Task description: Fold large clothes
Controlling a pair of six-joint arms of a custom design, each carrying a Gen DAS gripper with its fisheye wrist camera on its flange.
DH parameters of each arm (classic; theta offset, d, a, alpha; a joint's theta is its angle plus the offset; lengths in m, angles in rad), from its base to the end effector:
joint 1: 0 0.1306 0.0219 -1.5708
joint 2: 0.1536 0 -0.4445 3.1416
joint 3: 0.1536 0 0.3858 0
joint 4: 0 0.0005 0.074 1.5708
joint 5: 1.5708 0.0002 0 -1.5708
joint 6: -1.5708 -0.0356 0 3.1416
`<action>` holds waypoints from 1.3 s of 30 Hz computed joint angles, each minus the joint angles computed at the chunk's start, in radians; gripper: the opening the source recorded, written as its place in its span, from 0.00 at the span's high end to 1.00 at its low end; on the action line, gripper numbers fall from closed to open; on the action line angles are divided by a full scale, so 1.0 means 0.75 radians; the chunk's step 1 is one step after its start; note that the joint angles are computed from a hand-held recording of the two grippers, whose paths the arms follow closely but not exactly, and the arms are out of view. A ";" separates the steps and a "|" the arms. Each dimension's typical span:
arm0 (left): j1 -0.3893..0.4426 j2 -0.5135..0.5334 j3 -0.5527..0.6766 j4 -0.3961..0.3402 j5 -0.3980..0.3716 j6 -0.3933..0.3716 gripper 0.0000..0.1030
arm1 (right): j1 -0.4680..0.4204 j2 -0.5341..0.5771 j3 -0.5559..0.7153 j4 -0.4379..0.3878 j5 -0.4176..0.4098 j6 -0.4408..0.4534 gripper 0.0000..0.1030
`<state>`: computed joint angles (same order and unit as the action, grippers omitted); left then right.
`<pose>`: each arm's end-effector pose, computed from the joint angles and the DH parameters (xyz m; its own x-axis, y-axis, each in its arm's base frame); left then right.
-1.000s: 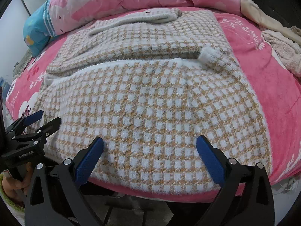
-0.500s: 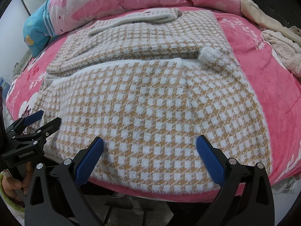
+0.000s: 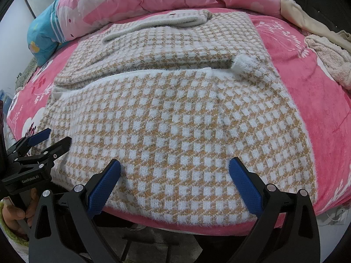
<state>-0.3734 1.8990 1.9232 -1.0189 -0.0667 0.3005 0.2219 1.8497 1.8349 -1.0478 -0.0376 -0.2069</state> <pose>0.6274 -0.2438 0.4419 -0.8436 0.0133 -0.5369 0.0843 0.9906 -0.1079 0.6311 0.1432 0.4326 -0.8829 0.0113 -0.4695 -0.0576 0.9896 0.1321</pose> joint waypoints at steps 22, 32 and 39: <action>0.003 0.007 0.013 -0.013 0.003 -0.004 0.08 | -0.014 -0.047 -0.033 0.070 -0.032 -0.034 0.07; -0.003 0.027 0.048 -0.049 -0.022 -0.003 0.08 | -0.029 -0.083 -0.078 0.136 -0.063 -0.055 0.07; -0.007 -0.065 -0.081 0.115 -0.095 -0.020 0.08 | -0.034 -0.107 -0.097 0.186 -0.096 -0.038 0.07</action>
<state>-0.3790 1.8505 1.8622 -0.9327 -0.1378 0.2853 0.1967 1.7696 1.7625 -0.9085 -0.1096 -0.2350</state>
